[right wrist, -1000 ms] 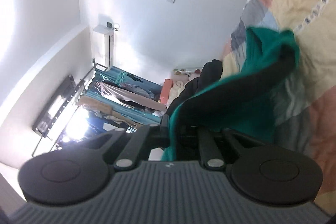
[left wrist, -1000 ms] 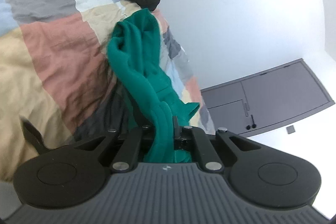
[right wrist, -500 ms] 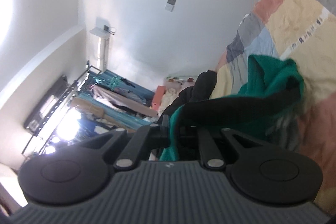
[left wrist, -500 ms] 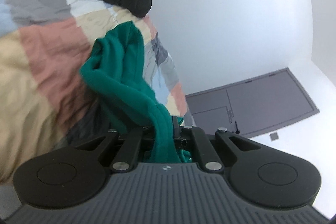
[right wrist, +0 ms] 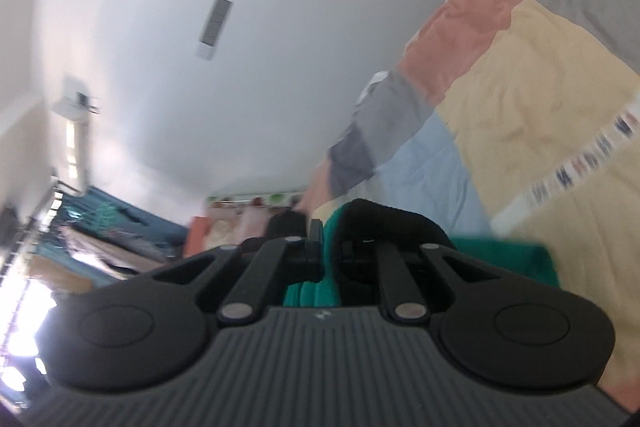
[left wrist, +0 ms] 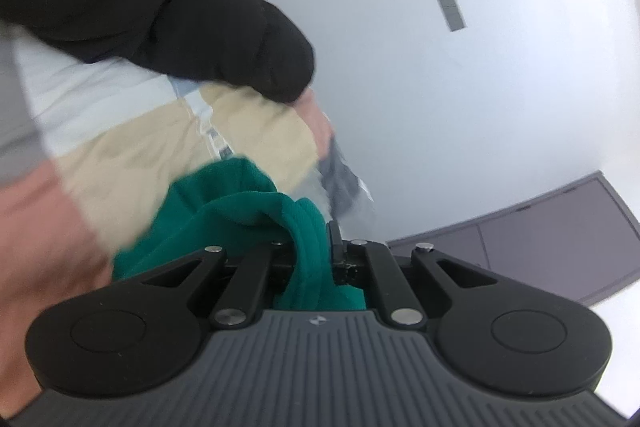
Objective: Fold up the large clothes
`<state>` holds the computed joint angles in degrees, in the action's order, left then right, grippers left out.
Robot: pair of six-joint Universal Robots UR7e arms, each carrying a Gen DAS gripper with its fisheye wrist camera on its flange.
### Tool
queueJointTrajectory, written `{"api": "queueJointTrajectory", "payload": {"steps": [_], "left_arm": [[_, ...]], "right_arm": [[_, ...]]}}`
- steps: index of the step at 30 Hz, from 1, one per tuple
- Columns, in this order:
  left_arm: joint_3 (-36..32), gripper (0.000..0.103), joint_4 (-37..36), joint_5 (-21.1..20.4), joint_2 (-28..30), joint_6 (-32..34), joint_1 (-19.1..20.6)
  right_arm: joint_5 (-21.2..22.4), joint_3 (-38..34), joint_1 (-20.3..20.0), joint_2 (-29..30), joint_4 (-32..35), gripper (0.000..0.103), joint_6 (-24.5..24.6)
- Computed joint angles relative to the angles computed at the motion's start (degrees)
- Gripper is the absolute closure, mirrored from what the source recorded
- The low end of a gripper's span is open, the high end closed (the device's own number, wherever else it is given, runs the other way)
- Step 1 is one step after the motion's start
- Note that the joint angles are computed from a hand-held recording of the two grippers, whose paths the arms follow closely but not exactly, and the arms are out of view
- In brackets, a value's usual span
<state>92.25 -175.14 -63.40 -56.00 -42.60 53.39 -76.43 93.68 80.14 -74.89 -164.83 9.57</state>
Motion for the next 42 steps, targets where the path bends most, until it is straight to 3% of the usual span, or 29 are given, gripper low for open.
{"api": "queueJointTrajectory", "payload": {"steps": [9,14,17,20,22,23,24,26,28,29,30,35,38,42], "left_arm": [[-22.77,0.094,11.29,-5.76,16.65,4.44,9.95],[-33.66,0.094,18.58,-7.16,23.19,7.62,11.99],[-35.43,0.094,19.88,-8.02,24.23,7.62,12.48],[-32.70,0.091,17.84,-8.96,22.54,8.74,12.31],[-29.89,0.074,16.85,-9.20,20.55,8.87,11.72],[-27.89,0.045,16.10,-8.80,19.12,9.28,11.15],[-25.94,0.029,14.65,-8.36,17.84,10.34,10.51],[-20.70,0.025,10.42,-5.97,14.56,12.82,8.62],[-15.72,0.024,7.62,-4.15,11.18,13.93,6.80],[-13.24,0.024,6.35,-3.07,9.58,14.38,5.82],[-10.77,0.024,4.81,-1.46,8.09,14.82,4.74],[3.43,0.024,-7.34,5.76,1.67,14.96,-1.27],[10.86,0.024,-13.42,6.90,0.02,10.04,-4.10],[15.66,0.024,-12.13,8.07,-0.17,2.80,-6.89]], "right_arm": [[-4.23,-16.07,-2.05,16.49,2.61,0.094,-0.89],[-6.05,-22.30,-3.78,22.12,6.96,0.094,2.31],[-4.12,-22.76,-4.92,23.11,7.03,0.095,3.49],[-3.58,-22.36,-4.90,22.48,7.68,0.095,2.94],[-2.95,-21.27,-4.65,21.29,7.84,0.093,2.06],[-2.86,-20.67,-4.48,20.72,7.62,0.092,1.69],[-3.01,-19.92,-4.22,20.00,7.36,0.091,1.38],[-3.22,-17.25,-3.67,17.61,6.42,0.085,0.04],[-2.86,-13.87,-3.26,14.91,4.66,0.066,-1.02],[-2.50,-12.45,-3.10,13.69,4.14,0.052,-1.51],[-1.97,-10.54,-3.05,12.04,3.59,0.046,-2.38],[-1.79,1.18,-2.23,3.38,-2.47,0.046,-5.36],[-0.47,8.77,-2.71,-1.74,-5.71,0.046,-3.77],[-2.53,16.18,-2.25,-6.74,-6.22,0.046,-0.86]]}}
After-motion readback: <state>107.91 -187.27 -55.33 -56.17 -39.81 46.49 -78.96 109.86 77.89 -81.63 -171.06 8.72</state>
